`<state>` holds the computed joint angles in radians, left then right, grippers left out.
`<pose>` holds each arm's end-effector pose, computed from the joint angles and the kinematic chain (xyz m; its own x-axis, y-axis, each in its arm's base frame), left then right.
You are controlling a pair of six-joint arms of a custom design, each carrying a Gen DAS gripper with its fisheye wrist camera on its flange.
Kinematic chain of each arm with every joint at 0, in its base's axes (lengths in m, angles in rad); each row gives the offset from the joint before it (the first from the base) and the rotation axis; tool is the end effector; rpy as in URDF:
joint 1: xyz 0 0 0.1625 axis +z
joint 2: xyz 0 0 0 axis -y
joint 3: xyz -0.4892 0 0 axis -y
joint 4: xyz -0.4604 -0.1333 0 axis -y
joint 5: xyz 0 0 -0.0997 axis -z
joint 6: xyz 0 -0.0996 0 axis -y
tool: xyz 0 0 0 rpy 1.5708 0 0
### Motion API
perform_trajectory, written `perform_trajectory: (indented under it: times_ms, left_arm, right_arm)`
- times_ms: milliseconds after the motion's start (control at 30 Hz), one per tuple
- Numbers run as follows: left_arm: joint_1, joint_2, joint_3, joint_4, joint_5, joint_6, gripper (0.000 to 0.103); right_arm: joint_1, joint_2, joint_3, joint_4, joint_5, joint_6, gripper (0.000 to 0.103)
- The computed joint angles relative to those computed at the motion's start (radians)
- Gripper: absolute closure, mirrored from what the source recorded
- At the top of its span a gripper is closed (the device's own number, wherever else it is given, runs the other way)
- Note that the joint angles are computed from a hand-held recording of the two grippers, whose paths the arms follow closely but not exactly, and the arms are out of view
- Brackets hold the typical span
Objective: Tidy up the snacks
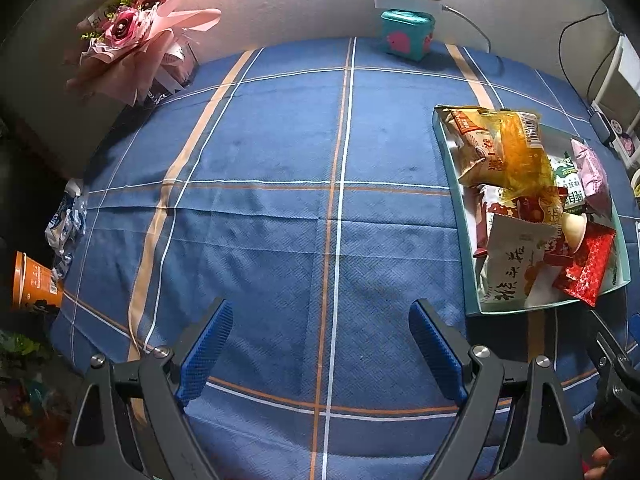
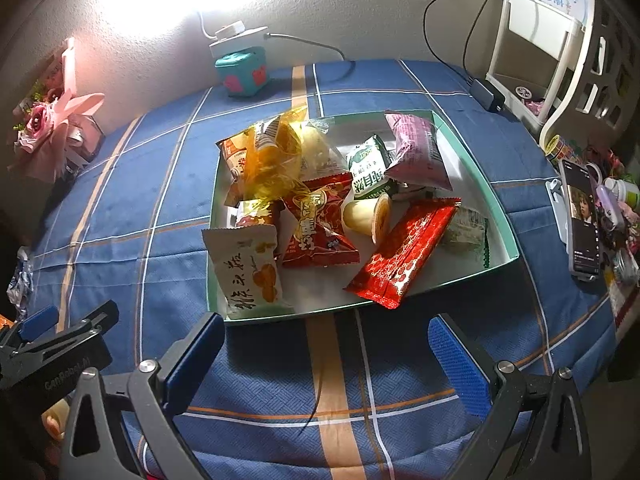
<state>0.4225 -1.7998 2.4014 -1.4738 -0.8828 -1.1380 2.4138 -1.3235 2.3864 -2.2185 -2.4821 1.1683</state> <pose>-0.1888 -0.3004 0.2553 -0.6106 0.0807 -0.7878 0.3435 0.9233 -0.1717 0.3426 -0.2322 0.1385 -0.6950 0.2978 0.6544 -0.1116 0.8545 -0.5074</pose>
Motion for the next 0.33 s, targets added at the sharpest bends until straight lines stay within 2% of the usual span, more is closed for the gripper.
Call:
perform_trajectory:
  times_ms: [333]
  left_arm:
    - [0.0, -0.01, -0.002, 0.002, 0.01, -0.008, 0.013]
  right_arm:
    - [-0.003, -0.007, 0.005, -0.002, 0.002, 0.001, 0.0]
